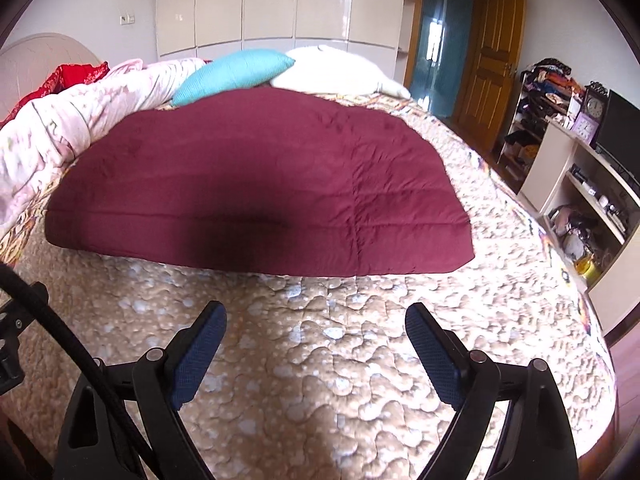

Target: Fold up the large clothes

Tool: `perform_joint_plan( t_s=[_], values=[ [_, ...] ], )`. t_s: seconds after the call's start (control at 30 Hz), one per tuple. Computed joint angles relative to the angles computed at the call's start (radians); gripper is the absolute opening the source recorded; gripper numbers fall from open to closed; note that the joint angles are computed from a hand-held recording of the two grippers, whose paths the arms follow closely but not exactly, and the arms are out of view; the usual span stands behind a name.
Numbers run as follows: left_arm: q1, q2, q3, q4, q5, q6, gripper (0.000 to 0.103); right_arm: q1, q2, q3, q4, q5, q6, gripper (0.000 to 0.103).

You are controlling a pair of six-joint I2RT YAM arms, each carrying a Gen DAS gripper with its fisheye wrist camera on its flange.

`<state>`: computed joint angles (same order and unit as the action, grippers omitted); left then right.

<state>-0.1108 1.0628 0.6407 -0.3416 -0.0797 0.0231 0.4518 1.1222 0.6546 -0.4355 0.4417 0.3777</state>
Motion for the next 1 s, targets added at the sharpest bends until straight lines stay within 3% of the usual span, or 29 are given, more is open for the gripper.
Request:
perform_joint_plan(
  t_s=[0.33, 1.0],
  values=[
    [0.052, -0.289, -0.053, -0.211, 0.106, 0.027, 0.101, 0.165, -0.112, 0.039, -0.204, 0.133, 0.117, 0.093],
    [0.158, -0.324, -0.053, -0.261, 0.19, 0.063, 0.101, 0.304, -0.054, 0.127, -0.362, 0.273, 0.232, 0.093]
  ],
)
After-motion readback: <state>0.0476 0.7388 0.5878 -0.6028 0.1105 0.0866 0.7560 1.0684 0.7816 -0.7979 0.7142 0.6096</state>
